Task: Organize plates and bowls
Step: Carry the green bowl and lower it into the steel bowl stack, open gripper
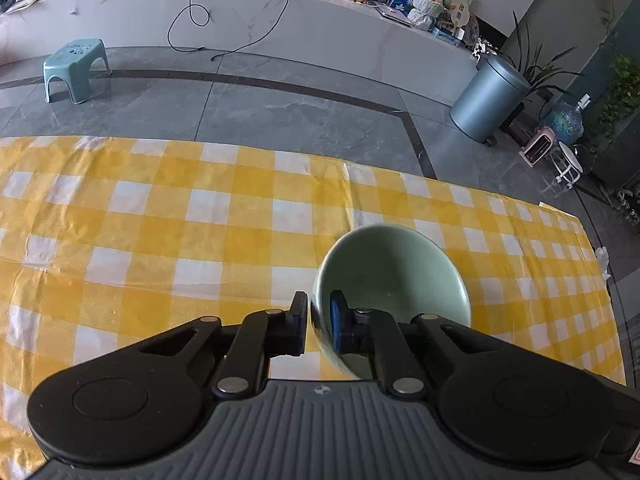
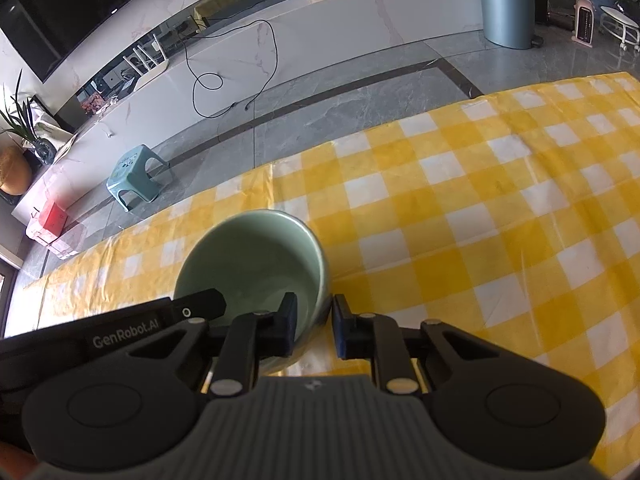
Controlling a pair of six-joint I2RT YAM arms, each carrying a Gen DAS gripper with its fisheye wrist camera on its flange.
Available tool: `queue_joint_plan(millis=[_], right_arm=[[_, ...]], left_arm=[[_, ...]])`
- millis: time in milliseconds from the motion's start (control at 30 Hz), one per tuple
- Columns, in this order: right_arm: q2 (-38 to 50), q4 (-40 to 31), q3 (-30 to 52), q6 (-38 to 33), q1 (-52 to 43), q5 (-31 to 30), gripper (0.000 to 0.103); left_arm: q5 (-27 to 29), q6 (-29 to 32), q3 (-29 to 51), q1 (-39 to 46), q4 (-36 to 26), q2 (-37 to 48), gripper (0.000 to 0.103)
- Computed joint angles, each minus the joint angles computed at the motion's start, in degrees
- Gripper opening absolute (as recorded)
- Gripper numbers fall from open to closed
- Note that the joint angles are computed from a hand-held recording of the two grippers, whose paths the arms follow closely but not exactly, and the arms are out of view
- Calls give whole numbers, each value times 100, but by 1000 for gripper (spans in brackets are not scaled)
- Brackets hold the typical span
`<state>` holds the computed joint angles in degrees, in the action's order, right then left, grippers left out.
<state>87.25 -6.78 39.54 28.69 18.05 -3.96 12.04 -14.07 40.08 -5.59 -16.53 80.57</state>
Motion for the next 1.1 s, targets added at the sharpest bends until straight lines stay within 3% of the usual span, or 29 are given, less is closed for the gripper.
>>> queue_joint_plan(millis=[267, 467, 667, 867, 933, 1100], right_arm=[[-118, -329, 89, 394, 73, 170, 9], [-1028, -718, -192, 925, 369, 392, 8], [-2249, -1858, -304, 1470, 1169, 806, 7], [-3433, -3105, -517, 2188, 1895, 609, 7], [-4002, -3557, -640, 2616, 2375, 732, 8], [-4841, -4597, -600, 4175, 4301, 1697, 8]], left_arm=[[-198, -146, 57, -156, -201, -227, 7], [-432, -203, 58, -248, -977, -1047, 7], [-839, -468, 91, -428, -2375, -2177, 7], [-830, -413, 130, -360, -3979, -3272, 6], [-886, -425, 108, -444, -4428, -3678, 6], [-1410, -1180, 214, -1370, -5668, -4640, 6]])
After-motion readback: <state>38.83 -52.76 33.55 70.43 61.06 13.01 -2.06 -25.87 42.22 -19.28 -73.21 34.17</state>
